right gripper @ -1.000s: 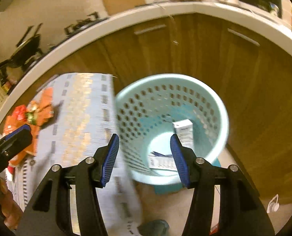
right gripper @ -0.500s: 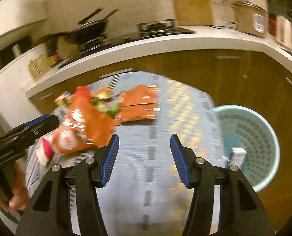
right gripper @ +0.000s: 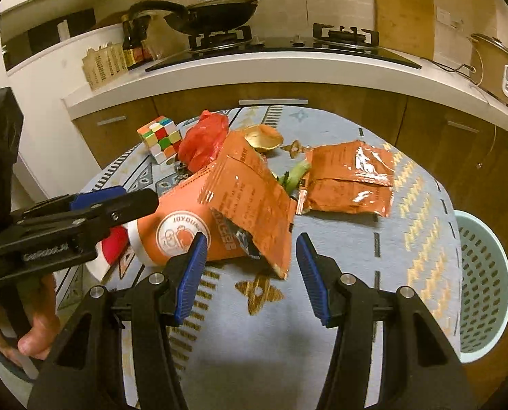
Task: Collect trash
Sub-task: 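Grasp the orange cup with the left tool while the right tool grasps an orange snack bag, then carry the cup and bag over the blue basket and release both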
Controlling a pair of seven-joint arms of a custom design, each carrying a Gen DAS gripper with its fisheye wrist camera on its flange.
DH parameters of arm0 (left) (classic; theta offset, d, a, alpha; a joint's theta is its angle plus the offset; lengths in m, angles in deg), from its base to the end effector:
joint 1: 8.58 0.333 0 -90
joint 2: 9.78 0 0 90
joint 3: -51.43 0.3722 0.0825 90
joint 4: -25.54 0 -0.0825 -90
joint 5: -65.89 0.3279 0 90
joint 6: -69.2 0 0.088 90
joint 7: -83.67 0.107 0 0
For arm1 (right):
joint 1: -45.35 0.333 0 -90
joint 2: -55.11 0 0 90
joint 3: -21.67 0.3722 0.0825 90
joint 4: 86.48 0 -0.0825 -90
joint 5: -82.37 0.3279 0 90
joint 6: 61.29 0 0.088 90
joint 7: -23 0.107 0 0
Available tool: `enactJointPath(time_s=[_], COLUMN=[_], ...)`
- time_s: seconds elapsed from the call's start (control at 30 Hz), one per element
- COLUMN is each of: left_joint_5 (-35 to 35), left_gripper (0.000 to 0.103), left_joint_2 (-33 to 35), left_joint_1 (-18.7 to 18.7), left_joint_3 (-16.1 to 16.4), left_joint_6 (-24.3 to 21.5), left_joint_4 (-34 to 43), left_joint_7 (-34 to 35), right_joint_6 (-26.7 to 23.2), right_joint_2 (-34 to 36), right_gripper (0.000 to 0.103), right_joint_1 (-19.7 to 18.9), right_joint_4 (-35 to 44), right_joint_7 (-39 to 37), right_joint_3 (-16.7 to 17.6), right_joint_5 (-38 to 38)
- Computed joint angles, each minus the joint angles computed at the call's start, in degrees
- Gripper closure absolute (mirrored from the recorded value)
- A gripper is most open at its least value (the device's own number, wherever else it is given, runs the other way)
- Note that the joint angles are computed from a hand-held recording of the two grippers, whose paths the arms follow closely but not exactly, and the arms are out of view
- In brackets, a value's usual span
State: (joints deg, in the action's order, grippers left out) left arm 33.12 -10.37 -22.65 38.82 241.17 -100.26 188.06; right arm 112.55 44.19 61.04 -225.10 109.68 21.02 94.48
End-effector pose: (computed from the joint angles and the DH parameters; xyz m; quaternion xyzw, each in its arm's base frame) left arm 0.4871 -0.2016 0.5658 -0.5836 0.7022 -0.3882 0.1253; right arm 0.4461 0.1029 0.5668 -0.6878 0.6103 -0.2052 0.3353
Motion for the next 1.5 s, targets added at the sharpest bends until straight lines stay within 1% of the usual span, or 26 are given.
enactJointPath(time_s=[0.03,0.17,0.23,0.27,0.33,0.43,0.47,0.57,0.63,0.73,0.77,0.83,0.9,0.97,1.03,1.07,1.1,1.17,1.23,1.27,1.33,1.4,1.43,1.5], left_joint_5=[-1.4,-5.5,-7.3,-8.6,-9.3,-7.6,-6.6,-3.3,-2.0,-5.7,-6.8,-7.8,-5.7,-1.5,3.6,6.3,8.9,13.9,17.0,18.5,19.1,21.8,22.0,20.8], left_gripper=[0.041,0.041,0.041,0.041,0.039,0.039,0.037,0.036,0.036,0.038,0.038,0.038,0.038,0.038,0.038,0.040,0.043,0.044,0.045,0.045,0.047,0.047,0.048,0.050], left_joint_2=[0.1,0.9,1.6,2.1,3.2,4.8,5.2,6.2,6.3,5.4,5.0,4.4,4.4,5.0,5.9,6.5,6.9,7.7,8.0,8.0,7.6,7.3,7.1,6.6], left_joint_1=[0.0,0.3,0.6,0.8,1.2,1.7,1.7,1.6,1.7,2.2,2.1,1.4,0.3,-0.7,-1.6,-2.1,-2.4,-3.0,-3.1,-3.2,-2.6,-2.9,-2.6,-1.9], left_joint_3=[0.1,0.0,-0.2,-0.4,-0.8,-1.5,-1.7,-2.1,-2.5,-3.7,-3.8,-3.8,-3.6,-3.3,-3.0,-2.9,-2.6,-2.3,-2.3,-2.3,-2.7,-2.3,-2.4,-2.9], left_joint_6=[-0.3,-2.3,-3.4,-4.4,-6.0,-8.9,-9.5,-10.8,-11.5,-14.2,-14.5,-14.8,-14.1,-12.9,-11.9,-11.5,-11.1,-10.5,-9.8,-9.2,-8.5,-7.3,-7.1,-6.4], left_joint_4=[0.2,1.6,2.7,3.5,5.0,6.9,7.3,8.0,8.1,8.1,7.9,7.6,7.5,7.4,7.5,7.6,7.7,7.9,7.6,7.4,6.7,6.1,6.0,5.5], left_joint_7=[1.2,5.2,6.6,7.9,9.7,9.9,9.4,7.4,6.6,10.5,11.8,13.2,11.7,8.6,4.3,2.0,-0.2,-4.5,-7.1,-8.2,-8.5,-11.2,-11.7,-11.1], right_joint_6=[0.0,-1.1,-1.2,-1.3,-2.3,-2.3,-2.4,-2.1,-1.6,-1.0,-1.1,-0.7,-0.2,-0.3,-0.8,-0.9,-0.7,-0.6,-2.0,-2.2,-2.8,-3.6,-4.3,-5.0], right_joint_2=[0.6,3.3,4.3,4.6,5.2,5.5,5.5,5.2,4.7,3.8,3.3,2.5,1.8,1.2,0.9,0.6,0.5,0.6,1.2,1.4,2.2,2.8,3.1,3.4], right_gripper=[0.053,0.053,0.054,0.062,0.073,0.080,0.082,0.091,0.095,0.097,0.098,0.098,0.098,0.098,0.098,0.098,0.098,0.098,0.098,0.097,0.096,0.093,0.092,0.092], right_joint_1=[-0.5,-0.3,-1.4,-1.3,0.1,-0.6,-0.9,-1.6,-2.3,-2.9,-2.4,-2.6,-3.4,-3.6,-3.7,-3.1,-3.3,-4.6,-2.9,-2.7,-2.3,-1.1,0.0,0.0], right_joint_4=[0.6,3.1,4.0,4.3,5.3,5.8,5.9,5.5,4.9,3.9,3.6,2.8,2.1,1.7,1.5,1.3,1.2,1.0,1.7,1.8,2.3,2.8,3.3,3.6], right_joint_7=[0.8,0.6,2.1,1.7,-2.1,-3.2,-3.5,-4.5,-4.3,-4.0,-5.1,-5.6,-4.9,-4.7,-4.5,-5.5,-5.3,-3.8,-5.7,-5.9,-7.0,-9.9,-12.7,-15.6], right_joint_3=[0.6,0.4,1.1,0.9,-0.5,-0.4,-0.5,-0.6,-0.7,-1.2,-2.1,-2.5,-2.3,-2.6,-2.8,-3.4,-3.2,-2.3,-3.8,-3.7,-4.0,-4.7,-5.6,-5.4], right_joint_5=[-0.6,0.2,-0.9,-0.4,4.1,6.1,6.8,8.2,8.1,8.4,10.1,10.6,9.5,8.9,8.3,8.7,8.2,6.2,8.1,8.5,9.9,13.5,17.0,20.6])
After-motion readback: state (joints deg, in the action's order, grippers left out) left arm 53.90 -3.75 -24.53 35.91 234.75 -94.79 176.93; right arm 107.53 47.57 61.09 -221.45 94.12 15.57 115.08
